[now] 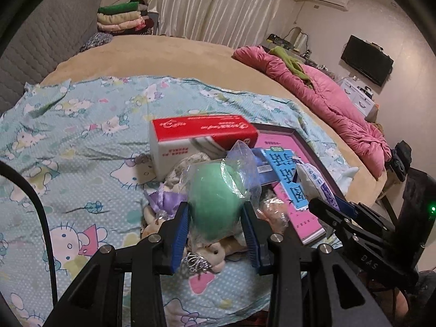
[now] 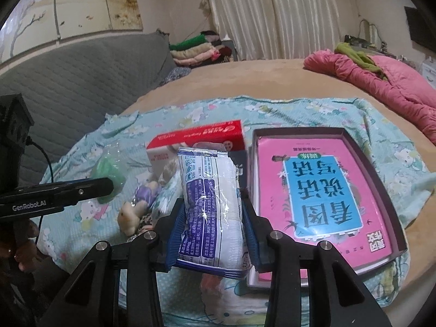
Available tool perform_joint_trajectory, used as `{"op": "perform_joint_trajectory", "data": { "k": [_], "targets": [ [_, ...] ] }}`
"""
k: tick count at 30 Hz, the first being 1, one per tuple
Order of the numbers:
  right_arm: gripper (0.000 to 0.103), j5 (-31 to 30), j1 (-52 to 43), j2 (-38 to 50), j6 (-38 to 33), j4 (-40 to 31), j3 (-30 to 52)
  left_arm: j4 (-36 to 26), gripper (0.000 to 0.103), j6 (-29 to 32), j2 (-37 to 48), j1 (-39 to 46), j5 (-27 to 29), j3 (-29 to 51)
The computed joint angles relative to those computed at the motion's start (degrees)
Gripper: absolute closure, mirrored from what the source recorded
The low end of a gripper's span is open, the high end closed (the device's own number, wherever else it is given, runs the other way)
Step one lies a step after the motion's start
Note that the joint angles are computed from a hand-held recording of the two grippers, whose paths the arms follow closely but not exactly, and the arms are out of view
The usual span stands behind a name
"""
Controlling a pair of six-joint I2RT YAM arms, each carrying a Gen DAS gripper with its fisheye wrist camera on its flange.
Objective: Organize soft objects
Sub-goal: 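Carry the green ball and white-blue packet over the pink book tray with both tools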
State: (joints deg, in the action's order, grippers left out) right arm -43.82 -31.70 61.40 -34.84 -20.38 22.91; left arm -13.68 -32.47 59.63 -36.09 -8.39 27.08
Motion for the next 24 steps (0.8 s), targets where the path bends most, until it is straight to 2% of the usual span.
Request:
{"op": "perform_joint_trajectory", "data": {
  "k": [13,19,24],
  "targets": [
    [0.062,-7.0,-11.2,3.5,-2.4,-2.2,5.3,-4.1,0.065,-2.1,5.9,-9.7,-6.4,9.5],
    [0.062,-8.5,-15.5,5.8,-2.2,-0.4,6.9,-4.5,0.065,-2.1,11.1,-13.1,-8.1,14.6],
    [0.062,-9.0,-18.7,8.5,-1.1,2.6,8.1,-3.9,0.065,-2.4,15.9,-14.8,-7.4,18.2]
  ]
}}
